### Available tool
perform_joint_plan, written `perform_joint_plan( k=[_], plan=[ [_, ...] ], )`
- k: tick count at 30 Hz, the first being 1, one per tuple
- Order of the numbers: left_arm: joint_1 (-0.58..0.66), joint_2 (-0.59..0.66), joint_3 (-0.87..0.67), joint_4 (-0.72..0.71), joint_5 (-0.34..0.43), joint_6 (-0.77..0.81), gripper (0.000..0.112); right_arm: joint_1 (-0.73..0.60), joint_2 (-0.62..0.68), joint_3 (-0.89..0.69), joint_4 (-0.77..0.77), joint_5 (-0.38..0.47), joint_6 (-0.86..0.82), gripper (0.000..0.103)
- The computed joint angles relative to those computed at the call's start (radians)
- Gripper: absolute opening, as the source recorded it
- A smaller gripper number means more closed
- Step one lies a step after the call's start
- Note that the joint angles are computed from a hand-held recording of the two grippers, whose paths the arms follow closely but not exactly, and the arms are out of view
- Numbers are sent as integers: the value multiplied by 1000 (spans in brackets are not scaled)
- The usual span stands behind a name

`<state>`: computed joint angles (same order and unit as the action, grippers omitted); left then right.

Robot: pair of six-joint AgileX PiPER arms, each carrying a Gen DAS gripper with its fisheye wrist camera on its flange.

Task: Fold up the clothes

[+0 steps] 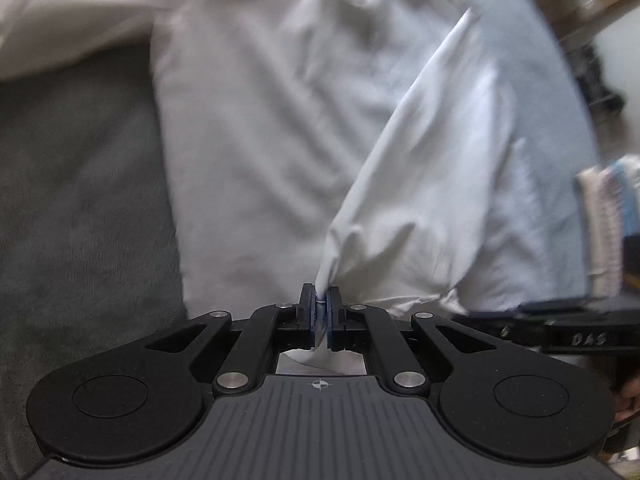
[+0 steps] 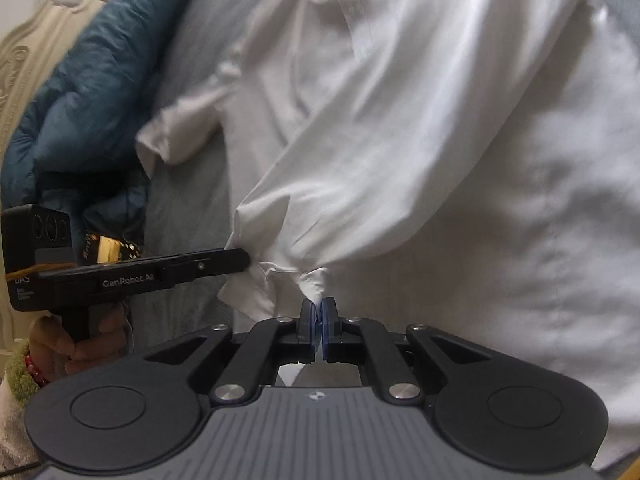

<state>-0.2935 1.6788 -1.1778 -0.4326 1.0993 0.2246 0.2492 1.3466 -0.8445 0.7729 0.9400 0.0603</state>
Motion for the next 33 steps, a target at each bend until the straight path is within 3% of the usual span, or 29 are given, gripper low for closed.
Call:
perform_joint_plan(
  k=[5, 9, 11, 13, 15, 16, 18, 22, 28, 33],
  plan=[
    [-63, 28, 33, 102, -62, -63, 9, 10, 133, 37, 80, -36, -114, 4],
    [-117, 3, 34, 192, -82, -96, 19, 6, 147, 52, 102, -34, -171, 9],
    [-142, -16, 36, 242, -83, -114, 30, -5, 115, 51, 75, -16, -177, 19],
    [-155, -36, 36, 284, -66, -144, 46, -16, 70, 44, 22, 7, -172, 42],
    [-157, -57, 39, 320, -46, -184, 50, -30, 17, 39, -35, 34, -184, 55],
    [-154, -70, 41, 333, -37, -196, 50, -40, -13, 38, -65, 50, -199, 56],
    [-153, -99, 43, 367, -19, -210, 50, -69, -53, 20, -114, 95, -232, 56],
    [-162, -176, 57, 424, -14, -275, 50, -181, -167, 29, -123, 97, -352, 52],
    [-226, -188, 51, 284, -112, -205, 50, -128, -131, 7, -155, -109, -430, 27],
    [-353, -137, 93, 157, -198, -35, 48, -32, -50, 5, -277, -244, -408, 25]
  ],
)
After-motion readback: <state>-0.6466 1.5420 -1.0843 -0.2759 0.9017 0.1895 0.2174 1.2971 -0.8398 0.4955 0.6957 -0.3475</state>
